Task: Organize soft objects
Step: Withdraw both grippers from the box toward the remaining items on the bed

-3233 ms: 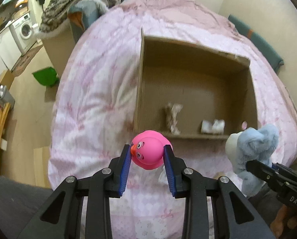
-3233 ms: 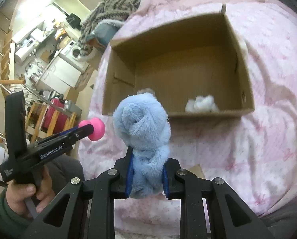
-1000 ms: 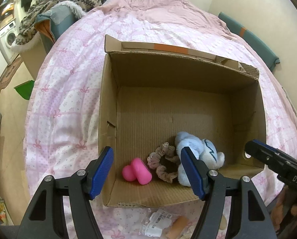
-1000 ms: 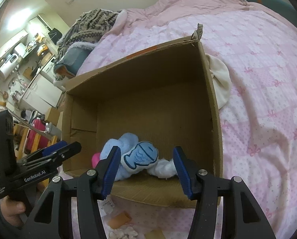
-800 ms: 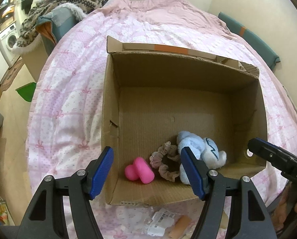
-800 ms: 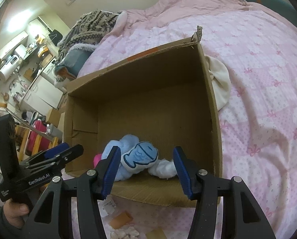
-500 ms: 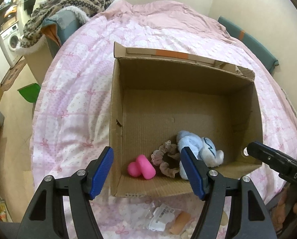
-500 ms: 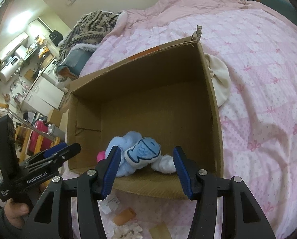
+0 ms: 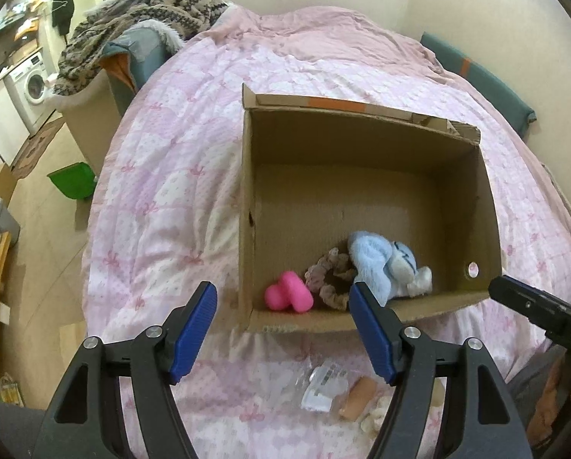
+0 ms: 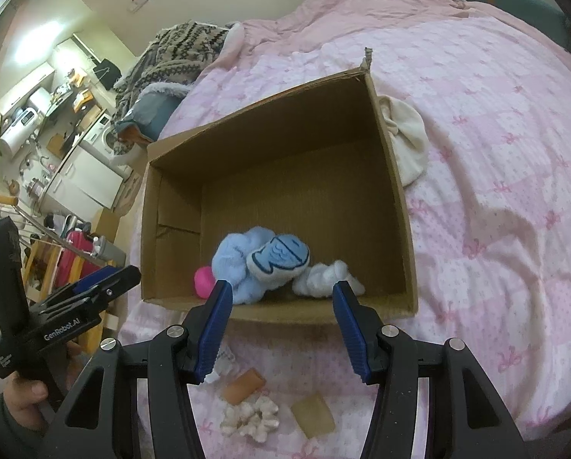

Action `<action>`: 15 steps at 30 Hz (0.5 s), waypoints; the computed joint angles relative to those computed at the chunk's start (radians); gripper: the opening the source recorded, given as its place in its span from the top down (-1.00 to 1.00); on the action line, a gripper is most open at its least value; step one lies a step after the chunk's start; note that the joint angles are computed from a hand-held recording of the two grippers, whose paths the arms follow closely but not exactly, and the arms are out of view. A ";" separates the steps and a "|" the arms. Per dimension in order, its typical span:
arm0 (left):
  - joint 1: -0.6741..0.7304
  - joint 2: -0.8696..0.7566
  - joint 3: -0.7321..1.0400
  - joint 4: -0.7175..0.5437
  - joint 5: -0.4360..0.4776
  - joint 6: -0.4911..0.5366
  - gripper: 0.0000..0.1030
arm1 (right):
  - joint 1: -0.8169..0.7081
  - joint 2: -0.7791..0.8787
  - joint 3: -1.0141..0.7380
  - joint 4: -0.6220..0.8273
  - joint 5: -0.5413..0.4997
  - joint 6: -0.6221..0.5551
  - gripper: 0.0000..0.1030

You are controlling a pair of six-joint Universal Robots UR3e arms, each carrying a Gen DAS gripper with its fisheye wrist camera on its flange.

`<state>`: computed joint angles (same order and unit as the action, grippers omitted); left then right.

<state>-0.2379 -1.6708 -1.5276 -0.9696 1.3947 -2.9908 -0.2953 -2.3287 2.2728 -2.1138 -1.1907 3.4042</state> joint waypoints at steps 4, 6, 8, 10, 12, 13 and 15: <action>0.014 0.051 -0.051 -0.006 0.000 0.011 -0.34 | 0.007 -0.040 0.004 0.034 -0.008 0.013 -0.12; 0.015 0.063 -0.058 -0.009 0.001 0.015 -0.34 | 0.011 -0.059 0.009 0.049 -0.011 0.021 -0.12; 0.020 0.087 -0.078 -0.005 0.005 0.022 -0.34 | 0.016 -0.075 0.011 0.062 -0.012 0.029 -0.12; 0.026 0.103 -0.089 -0.009 0.002 0.018 -0.34 | 0.034 -0.077 0.010 0.062 -0.024 0.039 -0.14; 0.039 0.122 -0.104 -0.017 -0.012 0.014 -0.34 | 0.058 -0.075 0.010 0.059 -0.040 0.051 -0.16; 0.045 0.132 -0.111 -0.023 -0.017 0.015 -0.34 | 0.069 -0.074 0.009 0.058 -0.047 0.057 -0.16; 0.052 0.144 -0.120 -0.030 -0.014 0.017 -0.34 | 0.096 -0.072 0.009 0.055 -0.065 0.072 -0.16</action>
<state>-0.1864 -1.5271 -1.6473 -1.0000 1.3802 -2.9739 -0.1990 -2.4006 2.2815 -2.0589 -1.2556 3.4762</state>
